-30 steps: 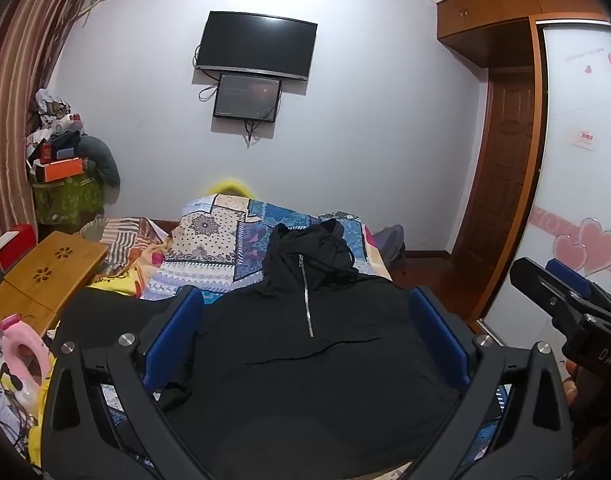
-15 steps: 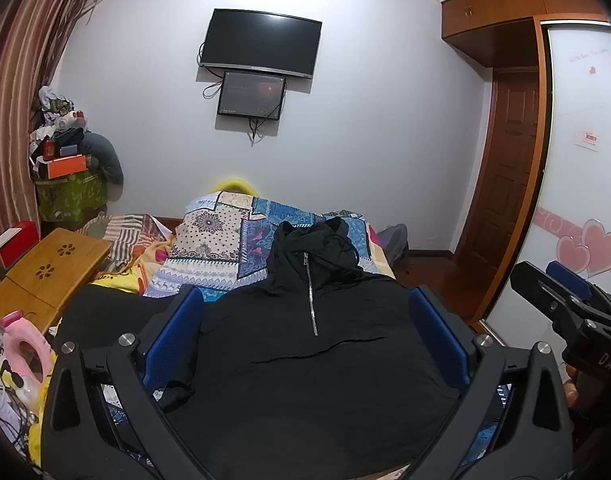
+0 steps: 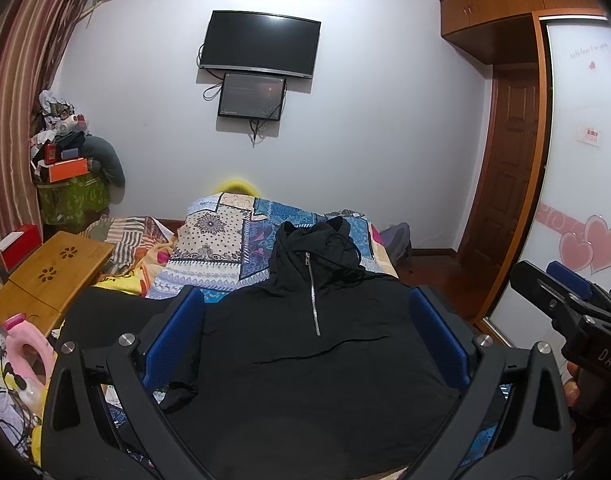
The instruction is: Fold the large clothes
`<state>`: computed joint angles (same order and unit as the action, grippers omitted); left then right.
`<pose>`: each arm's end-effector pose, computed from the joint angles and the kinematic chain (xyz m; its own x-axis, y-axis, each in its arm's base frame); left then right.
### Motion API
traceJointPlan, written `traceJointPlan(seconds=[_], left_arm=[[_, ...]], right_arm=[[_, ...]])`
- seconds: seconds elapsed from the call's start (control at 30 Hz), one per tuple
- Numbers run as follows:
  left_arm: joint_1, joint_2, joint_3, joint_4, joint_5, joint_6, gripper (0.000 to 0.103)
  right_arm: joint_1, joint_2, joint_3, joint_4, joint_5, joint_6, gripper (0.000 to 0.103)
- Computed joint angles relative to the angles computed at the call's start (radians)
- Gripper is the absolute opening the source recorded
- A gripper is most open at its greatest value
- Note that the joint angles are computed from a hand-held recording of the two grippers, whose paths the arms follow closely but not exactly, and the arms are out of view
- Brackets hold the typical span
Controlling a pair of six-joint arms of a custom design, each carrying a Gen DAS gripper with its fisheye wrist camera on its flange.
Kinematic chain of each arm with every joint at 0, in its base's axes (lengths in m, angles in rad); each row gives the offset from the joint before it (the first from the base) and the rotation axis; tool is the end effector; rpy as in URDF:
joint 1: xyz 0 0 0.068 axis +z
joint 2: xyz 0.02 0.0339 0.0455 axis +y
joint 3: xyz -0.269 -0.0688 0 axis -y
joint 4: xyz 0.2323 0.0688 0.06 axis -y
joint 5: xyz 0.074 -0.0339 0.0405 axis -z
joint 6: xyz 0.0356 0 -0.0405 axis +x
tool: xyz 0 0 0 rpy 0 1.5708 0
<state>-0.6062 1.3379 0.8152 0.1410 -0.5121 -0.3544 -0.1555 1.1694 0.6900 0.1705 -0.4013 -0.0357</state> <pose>0.2455 -0.1490 0.2721 -0.3298 -0.1395 -0.9337 0.0091 0.9885 -0.1509 0.2495 -0.0250 0.2747 -0.2921 0.0125 -0.9563 -0.2356 0.9681 0.0847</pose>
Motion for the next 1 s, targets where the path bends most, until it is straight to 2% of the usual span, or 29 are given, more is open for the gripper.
traceJointPlan(seconds=[1.0], left_arm=[[0.008, 0.013, 0.003, -0.007, 0.01, -0.008, 0.103]], right_arm=[[-0.006, 0.009, 0.004, -0.01, -0.005, -0.003, 0.103]])
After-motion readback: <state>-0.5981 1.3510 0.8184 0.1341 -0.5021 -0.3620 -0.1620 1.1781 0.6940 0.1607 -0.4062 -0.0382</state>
